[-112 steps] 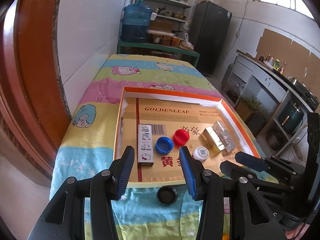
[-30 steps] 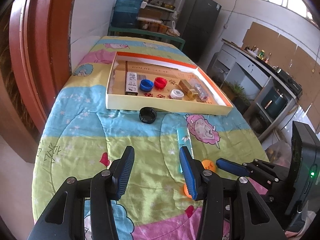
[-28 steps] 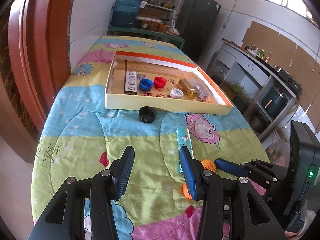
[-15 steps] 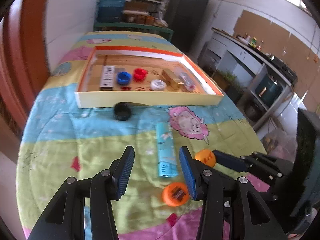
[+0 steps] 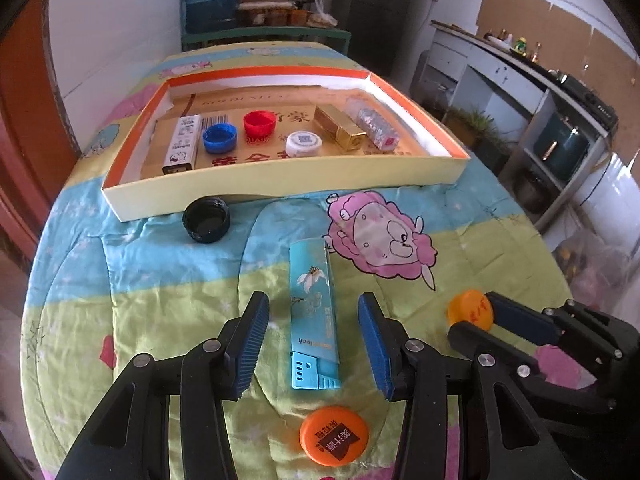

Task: Organize rigid objects
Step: 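Grasp the teal tube with the left tool while the right grasps the orange cap, then carry the teal tube and orange cap over the cardboard tray with both tools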

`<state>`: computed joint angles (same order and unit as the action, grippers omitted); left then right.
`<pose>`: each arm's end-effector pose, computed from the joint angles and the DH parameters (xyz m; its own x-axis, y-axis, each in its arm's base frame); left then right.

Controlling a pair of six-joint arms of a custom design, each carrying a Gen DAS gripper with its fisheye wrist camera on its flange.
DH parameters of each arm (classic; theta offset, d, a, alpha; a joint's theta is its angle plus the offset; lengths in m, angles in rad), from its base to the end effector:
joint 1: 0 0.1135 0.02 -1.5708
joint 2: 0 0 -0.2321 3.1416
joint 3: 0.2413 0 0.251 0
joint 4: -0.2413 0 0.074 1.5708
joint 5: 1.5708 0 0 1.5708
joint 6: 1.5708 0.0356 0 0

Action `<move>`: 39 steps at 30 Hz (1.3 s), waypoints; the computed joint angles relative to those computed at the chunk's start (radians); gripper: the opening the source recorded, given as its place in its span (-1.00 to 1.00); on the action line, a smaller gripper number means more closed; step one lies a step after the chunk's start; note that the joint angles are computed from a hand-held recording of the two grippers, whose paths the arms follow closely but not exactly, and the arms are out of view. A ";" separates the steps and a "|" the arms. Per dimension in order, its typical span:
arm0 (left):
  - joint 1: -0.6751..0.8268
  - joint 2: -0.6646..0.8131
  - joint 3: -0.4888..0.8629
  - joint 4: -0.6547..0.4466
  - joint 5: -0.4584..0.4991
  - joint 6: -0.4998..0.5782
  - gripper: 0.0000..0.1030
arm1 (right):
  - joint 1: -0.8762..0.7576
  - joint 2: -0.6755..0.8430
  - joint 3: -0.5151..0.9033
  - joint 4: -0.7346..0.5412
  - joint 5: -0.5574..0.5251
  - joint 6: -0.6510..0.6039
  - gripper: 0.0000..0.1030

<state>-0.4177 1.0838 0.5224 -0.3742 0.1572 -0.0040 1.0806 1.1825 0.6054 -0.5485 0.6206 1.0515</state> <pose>0.1937 -0.0921 0.1518 -0.7377 0.3231 -0.5928 0.4826 0.8664 -0.1284 0.1188 0.1786 0.1527 -0.7316 0.1292 -0.6694 0.0712 0.9910 0.1134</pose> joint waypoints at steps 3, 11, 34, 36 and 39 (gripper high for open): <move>-0.014 -0.016 -0.012 0.005 -0.010 0.001 -0.43 | -0.010 -0.019 -0.018 0.013 -0.008 -0.008 -0.41; 0.039 -0.054 -0.025 -0.008 0.112 0.016 -0.57 | -0.025 -0.036 -0.036 0.037 -0.021 -0.025 -0.41; 0.204 -0.063 0.140 -0.080 0.215 0.065 -0.57 | -0.150 -0.025 0.091 0.063 -0.015 -0.257 -0.41; 0.206 -0.040 0.161 -0.070 0.215 0.064 -0.57 | -0.172 -0.022 0.101 0.074 -0.022 -0.283 -0.41; 0.212 -0.005 0.191 -0.056 0.217 0.062 -0.57 | -0.197 -0.014 0.112 0.090 -0.033 -0.312 -0.41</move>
